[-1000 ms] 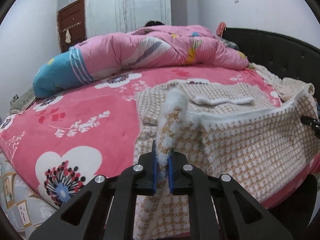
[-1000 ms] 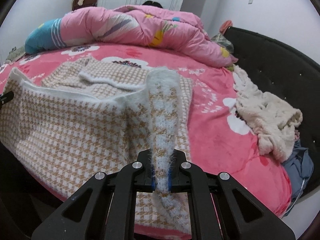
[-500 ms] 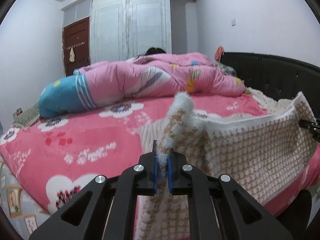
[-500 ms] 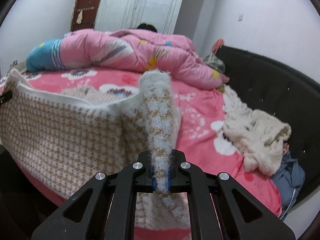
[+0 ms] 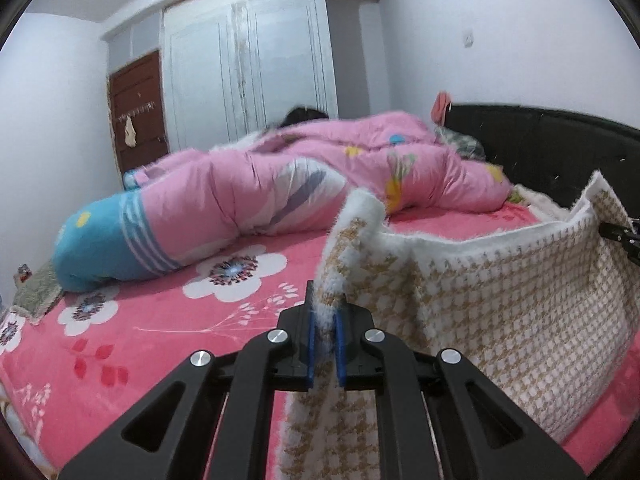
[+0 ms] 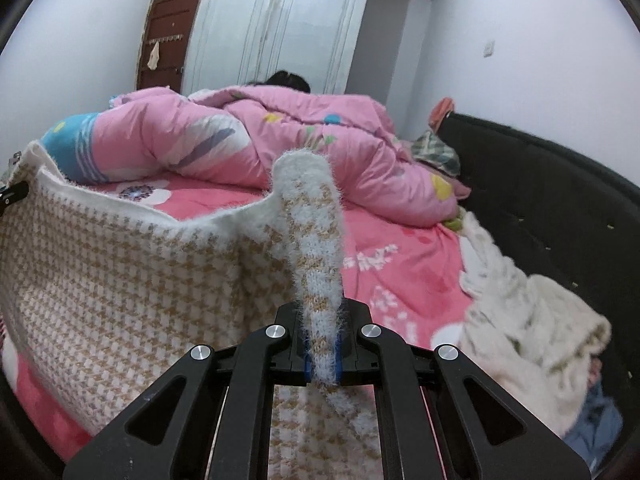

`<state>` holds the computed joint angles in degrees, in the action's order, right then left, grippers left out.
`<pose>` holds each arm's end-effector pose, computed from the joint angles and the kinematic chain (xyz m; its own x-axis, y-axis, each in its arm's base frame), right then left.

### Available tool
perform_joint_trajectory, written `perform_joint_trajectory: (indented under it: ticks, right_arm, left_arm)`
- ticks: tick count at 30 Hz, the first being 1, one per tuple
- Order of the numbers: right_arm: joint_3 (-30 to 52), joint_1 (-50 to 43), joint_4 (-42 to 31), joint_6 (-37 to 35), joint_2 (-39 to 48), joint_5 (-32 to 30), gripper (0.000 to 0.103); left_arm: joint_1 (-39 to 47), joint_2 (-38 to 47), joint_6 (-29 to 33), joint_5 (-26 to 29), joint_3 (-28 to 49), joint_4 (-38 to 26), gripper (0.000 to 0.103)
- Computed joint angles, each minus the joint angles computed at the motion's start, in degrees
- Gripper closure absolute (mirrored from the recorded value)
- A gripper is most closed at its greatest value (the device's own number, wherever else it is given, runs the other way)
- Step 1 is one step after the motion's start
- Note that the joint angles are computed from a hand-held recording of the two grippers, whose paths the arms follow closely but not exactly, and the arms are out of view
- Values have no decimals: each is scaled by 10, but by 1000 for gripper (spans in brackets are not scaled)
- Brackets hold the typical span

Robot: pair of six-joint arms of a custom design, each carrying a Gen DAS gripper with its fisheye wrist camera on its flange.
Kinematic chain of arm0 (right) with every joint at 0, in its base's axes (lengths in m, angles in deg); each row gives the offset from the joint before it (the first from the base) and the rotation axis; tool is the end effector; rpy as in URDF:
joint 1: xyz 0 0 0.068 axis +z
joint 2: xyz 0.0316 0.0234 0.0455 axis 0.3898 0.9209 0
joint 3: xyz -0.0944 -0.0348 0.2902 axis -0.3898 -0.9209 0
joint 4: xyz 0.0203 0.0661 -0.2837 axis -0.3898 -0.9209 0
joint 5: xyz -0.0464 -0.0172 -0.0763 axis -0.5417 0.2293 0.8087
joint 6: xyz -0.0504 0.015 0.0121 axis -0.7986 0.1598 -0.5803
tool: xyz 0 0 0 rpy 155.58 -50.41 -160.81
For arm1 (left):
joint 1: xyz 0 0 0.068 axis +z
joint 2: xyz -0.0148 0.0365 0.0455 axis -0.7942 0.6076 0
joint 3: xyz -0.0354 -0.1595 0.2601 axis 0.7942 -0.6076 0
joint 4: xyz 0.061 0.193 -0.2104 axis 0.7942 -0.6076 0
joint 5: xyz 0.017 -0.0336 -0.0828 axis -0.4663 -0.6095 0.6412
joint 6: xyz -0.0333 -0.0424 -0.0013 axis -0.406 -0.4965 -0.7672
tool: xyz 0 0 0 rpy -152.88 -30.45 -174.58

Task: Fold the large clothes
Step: 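Lift the hem edge with both grippers and carry it over the body, then lay the hem down onto the folded cardigan and open both grippers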

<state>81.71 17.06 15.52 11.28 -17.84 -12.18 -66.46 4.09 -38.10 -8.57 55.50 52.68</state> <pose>0.2370 -0.0228 0.3544 -0.4807 -0.2002 -0.8537 -0.0607 0.9788 -0.1954 0.2656 -0.0594 0.3536 -0.4205 0.1237 -0.8988 0.0963 0.9911 0.0914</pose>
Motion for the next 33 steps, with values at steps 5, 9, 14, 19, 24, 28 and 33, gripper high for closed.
perform_joint_trajectory:
  ticks: [5,9,14,19,24,28,33]
  right_arm:
    - [74,-5,21,14,216,-32,96]
    - [112,-44,2,36,327,-77,60]
    - [127,-133,-35,83,308,-218,40]
    - [137,-86,-32,88,277,-248,43]
    - [213,-1,-66,78,399,-213,54]
    - [249,-73,-78,162,454,-252,78]
    - [197,-194,-73,202,370,-270,50]
  left_arm:
    - [58,239,-6,72,133,-46,92]
    - [82,359,-8,89,195,-100,69]
    - [144,318,-38,170,174,-62,53]
    - [161,304,-91,257,188,-37,53]
    - [90,417,-73,246,287,-135,53]
    - [128,438,-151,235,296,-112,51]
    - [203,372,-192,260,250,-100,51]
